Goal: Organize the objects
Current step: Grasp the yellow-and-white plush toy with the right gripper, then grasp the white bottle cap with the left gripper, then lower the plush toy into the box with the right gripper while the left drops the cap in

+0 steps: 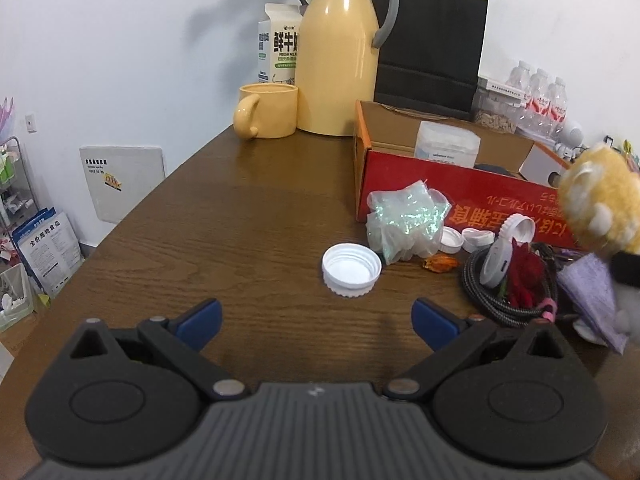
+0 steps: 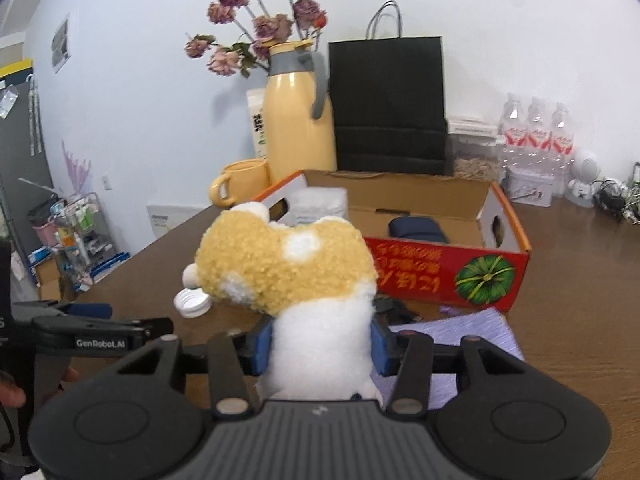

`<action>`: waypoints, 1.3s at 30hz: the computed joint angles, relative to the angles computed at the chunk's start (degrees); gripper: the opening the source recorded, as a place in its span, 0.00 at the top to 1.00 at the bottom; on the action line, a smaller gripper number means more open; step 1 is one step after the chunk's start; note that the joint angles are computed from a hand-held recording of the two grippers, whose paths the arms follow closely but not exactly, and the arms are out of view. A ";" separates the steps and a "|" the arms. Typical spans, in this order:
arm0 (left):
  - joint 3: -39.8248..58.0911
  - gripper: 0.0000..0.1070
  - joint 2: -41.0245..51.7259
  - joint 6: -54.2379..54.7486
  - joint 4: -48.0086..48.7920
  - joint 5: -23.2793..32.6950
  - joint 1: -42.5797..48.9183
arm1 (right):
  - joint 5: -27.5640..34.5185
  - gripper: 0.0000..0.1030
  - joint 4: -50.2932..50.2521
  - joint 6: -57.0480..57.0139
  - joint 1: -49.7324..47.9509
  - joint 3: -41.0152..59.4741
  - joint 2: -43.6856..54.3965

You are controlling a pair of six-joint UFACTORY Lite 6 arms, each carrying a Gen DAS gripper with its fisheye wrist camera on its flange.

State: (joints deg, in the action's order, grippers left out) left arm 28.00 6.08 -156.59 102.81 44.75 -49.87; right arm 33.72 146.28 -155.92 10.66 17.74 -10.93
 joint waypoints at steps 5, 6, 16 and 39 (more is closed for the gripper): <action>5.76 0.04 5.21 3.68 1.13 -1.05 3.74 | 0.06 0.55 -0.43 0.19 -3.10 1.85 1.61; 7.05 0.06 6.17 4.76 0.60 -1.58 4.60 | 0.18 0.55 -0.74 0.33 -3.94 2.24 2.13; 11.71 0.26 10.62 3.18 6.90 -5.79 9.67 | 2.02 0.55 -0.70 -1.26 -8.42 4.68 8.31; 8.13 0.62 1.41 3.18 9.79 -1.08 4.33 | 2.33 0.55 0.57 -2.76 -7.90 8.12 12.33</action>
